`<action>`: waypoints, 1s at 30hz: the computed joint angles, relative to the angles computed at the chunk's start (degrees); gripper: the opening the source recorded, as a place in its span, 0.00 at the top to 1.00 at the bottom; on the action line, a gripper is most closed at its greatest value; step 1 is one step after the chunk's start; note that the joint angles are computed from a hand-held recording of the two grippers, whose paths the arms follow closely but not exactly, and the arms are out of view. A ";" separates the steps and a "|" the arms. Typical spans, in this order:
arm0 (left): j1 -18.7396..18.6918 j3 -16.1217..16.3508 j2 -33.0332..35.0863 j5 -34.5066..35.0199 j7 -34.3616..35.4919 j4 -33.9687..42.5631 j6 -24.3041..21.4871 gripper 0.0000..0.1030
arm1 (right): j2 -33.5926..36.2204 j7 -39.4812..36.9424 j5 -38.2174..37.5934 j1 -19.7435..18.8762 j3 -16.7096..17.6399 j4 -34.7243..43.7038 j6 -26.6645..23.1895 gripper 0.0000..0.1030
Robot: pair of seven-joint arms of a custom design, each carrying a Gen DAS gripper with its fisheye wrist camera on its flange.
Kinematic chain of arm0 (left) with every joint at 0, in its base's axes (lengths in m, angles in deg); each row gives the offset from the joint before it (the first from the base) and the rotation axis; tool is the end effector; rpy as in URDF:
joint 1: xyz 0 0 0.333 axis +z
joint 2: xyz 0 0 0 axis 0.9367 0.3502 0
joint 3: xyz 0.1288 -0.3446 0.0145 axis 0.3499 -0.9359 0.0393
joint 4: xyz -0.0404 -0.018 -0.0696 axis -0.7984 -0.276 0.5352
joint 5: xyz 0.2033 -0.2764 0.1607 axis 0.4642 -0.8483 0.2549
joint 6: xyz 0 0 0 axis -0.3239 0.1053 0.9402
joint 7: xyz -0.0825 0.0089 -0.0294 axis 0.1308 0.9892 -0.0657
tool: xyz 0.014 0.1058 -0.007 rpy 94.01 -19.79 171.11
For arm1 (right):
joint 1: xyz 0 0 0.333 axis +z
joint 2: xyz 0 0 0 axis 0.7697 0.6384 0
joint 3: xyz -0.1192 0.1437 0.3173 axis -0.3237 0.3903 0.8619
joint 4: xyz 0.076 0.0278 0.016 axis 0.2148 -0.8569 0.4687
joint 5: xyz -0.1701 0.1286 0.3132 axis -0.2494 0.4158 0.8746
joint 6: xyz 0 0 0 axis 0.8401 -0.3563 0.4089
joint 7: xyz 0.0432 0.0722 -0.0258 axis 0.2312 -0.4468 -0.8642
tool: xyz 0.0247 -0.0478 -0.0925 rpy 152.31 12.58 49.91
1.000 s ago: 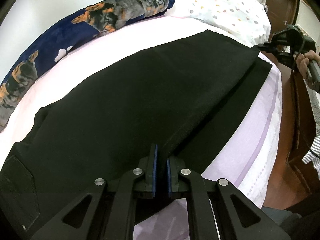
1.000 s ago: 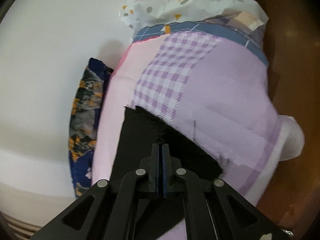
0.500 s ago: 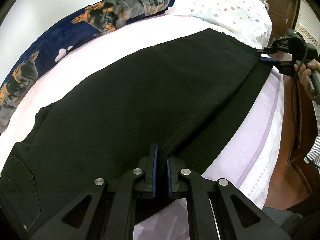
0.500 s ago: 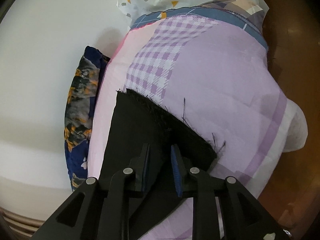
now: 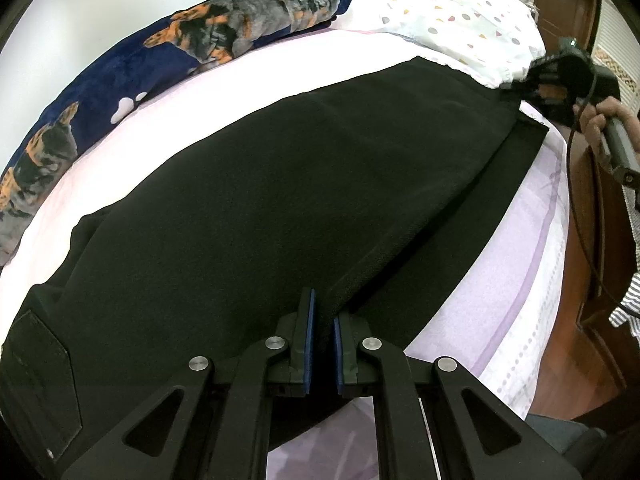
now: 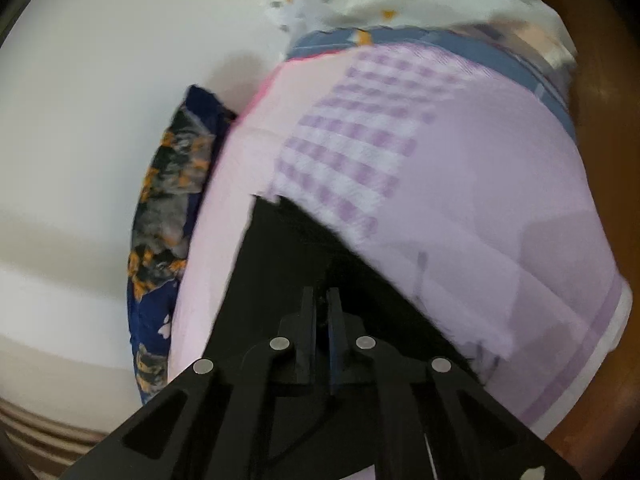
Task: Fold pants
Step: 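Lower the fabric edge and open both grippers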
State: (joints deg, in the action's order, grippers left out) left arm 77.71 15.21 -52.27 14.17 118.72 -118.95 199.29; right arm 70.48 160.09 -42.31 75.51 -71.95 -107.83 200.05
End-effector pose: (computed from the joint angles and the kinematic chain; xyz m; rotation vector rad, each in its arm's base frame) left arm 0.7000 -0.0536 0.2992 -1.0453 2.6017 -0.7043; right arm 0.6384 0.2405 0.2616 -0.5572 2.2772 0.0540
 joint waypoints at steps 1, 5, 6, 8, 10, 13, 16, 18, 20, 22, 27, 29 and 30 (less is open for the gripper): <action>0.20 -0.22 0.04 -0.15 0.16 0.01 0.02 0.92 | -0.72 -0.62 0.02 0.86 -0.98 -0.07 0.44 0.95; 1.94 -2.20 -0.28 -1.70 2.49 -0.57 0.92 0.92 | -4.22 -3.99 2.64 5.71 -5.95 -1.85 1.71 0.96; 2.57 -2.84 -0.42 -2.27 3.36 -0.65 0.77 0.93 | -4.93 -5.08 3.39 6.78 -6.92 -2.27 1.48 0.96; 3.56 -3.62 -0.84 -3.41 4.93 -0.96 0.01 0.93 | -6.16 -7.04 4.43 8.25 -8.00 -2.94 0.24 0.96; 3.69 -3.50 -1.13 -4.12 5.87 -1.06 -0.81 0.93 | -6.74 -7.38 6.02 9.23 -8.26 -4.08 -0.35 0.96; 3.56 -3.21 -1.67 -4.83 7.85 -1.85 -1.16 0.93 | -7.13 -7.45 8.92 11.87 -9.83 -6.41 -1.16 0.96; 2.97 -2.58 -1.99 -4.89 9.37 -2.48 -1.27 0.93 | -6.86 -6.37 10.51 12.27 -9.47 -8.07 -1.40 0.96; 2.75 -2.42 -2.08 -5.12 10.21 -2.80 -1.13 0.93 | -6.45 -5.66 10.70 11.98 -8.96 -8.74 -1.96 0.96; 2.63 -2.40 -2.15 -5.45 10.98 -3.08 -0.91 0.93 | -5.97 -4.95 10.66 12.00 -8.98 -8.81 -2.61 0.96; 2.25 -1.97 -2.14 -5.33 11.06 -3.01 -1.29 0.93 | -5.37 -4.44 10.34 12.21 -9.45 -8.54 -3.44 0.96; 1.48 -1.21 -2.05 -4.91 11.13 -3.06 -1.43 0.92 | -4.29 -2.23 8.00 13.57 -11.41 -7.37 -7.27 0.96; 1.50 -1.17 -2.07 -4.91 11.04 -2.93 -1.94 0.92 | -4.17 -1.18 7.30 16.01 -14.14 -7.20 -9.00 0.95; 1.37 -0.98 -2.04 -4.84 10.74 -2.75 -2.28 0.92 | -4.21 -0.44 6.92 17.77 -16.14 -7.14 -10.39 0.93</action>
